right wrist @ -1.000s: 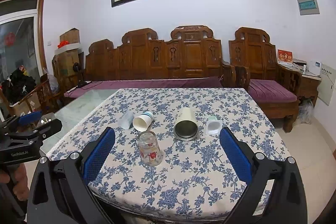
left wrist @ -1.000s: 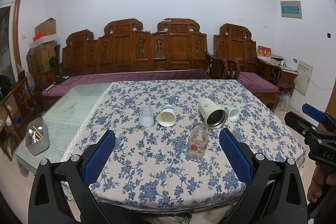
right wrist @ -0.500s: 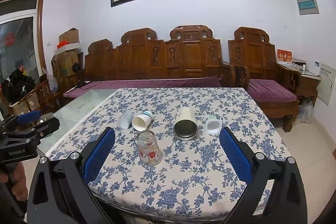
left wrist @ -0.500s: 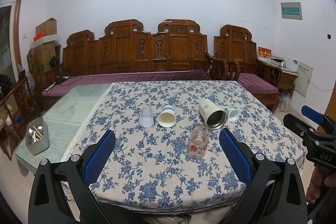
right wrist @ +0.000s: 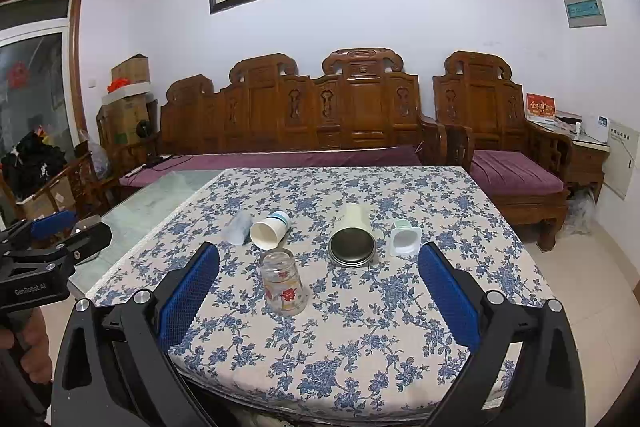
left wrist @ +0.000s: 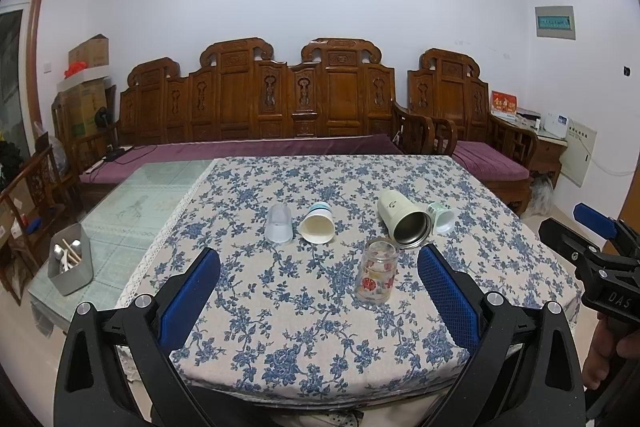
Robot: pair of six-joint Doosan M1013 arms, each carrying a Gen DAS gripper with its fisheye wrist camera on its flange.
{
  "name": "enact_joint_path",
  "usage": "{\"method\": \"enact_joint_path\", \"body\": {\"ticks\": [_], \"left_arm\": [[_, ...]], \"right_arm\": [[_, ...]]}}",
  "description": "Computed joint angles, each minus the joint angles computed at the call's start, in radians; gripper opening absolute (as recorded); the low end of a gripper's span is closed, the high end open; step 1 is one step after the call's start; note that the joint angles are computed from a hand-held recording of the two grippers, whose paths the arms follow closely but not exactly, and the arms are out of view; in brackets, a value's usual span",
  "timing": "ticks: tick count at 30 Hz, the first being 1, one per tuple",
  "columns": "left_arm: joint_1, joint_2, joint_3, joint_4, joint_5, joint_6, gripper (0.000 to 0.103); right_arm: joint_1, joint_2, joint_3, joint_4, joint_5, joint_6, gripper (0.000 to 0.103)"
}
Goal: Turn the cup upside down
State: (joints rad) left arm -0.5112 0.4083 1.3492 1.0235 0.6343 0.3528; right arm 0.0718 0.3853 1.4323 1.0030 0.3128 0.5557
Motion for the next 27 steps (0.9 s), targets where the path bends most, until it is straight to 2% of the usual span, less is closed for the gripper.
{"method": "enact_joint_path", "body": {"ticks": [27], "left_arm": [[-0.002,0.003,-0.005,0.010,0.005,-0.012,0.095]], "right_arm": [[-0.002,-0.001,0.002,0.015,-0.007,-0.012,0.100]]}}
